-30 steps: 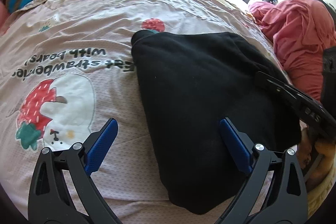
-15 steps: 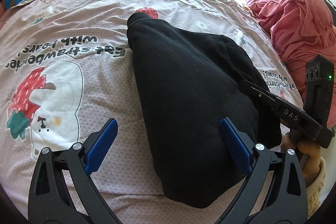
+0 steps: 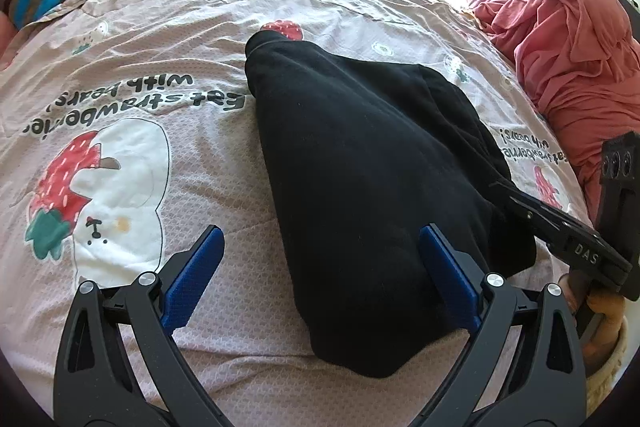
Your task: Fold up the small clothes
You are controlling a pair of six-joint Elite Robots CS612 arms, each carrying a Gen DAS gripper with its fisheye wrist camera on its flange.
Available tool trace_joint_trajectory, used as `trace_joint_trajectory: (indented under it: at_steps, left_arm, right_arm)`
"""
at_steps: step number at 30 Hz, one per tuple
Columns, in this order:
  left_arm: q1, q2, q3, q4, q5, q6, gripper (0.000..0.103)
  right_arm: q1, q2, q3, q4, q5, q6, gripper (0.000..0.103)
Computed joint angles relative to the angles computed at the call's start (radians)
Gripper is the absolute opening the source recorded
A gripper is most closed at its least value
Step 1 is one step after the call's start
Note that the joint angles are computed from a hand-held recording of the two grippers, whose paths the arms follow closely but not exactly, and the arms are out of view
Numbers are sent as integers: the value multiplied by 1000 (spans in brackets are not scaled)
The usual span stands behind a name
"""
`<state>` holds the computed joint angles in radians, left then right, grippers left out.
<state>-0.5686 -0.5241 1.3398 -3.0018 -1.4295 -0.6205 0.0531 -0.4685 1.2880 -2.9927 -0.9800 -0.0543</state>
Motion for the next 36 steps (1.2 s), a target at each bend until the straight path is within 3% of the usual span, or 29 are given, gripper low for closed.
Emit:
trace_joint_trajectory:
  at_steps: [3, 8, 12, 15, 23, 36]
  left_arm:
    - [-4, -6, 11, -6, 7, 7, 91]
    - [-16, -19, 36, -18, 40, 25, 92]
    - [-25, -35, 62, -24, 58, 35, 93]
    - [-34, -49, 93, -50, 72, 45, 93]
    - [-58, -92, 178, -126, 121, 69, 93]
    - [-91, -153, 343, -310, 210, 61, 94]
  right_arm:
    - [-1, -11, 29, -19, -15, -1, 51]
    - [5, -38, 89, -98, -83, 0, 61]
    - [7, -60, 147, -196, -122, 26, 85]
    - [6, -75, 188, -274, -134, 57, 93]
    - [7, -114, 281, -450, -169, 108, 98]
    - [44, -169, 415, -617, -277, 68, 98]
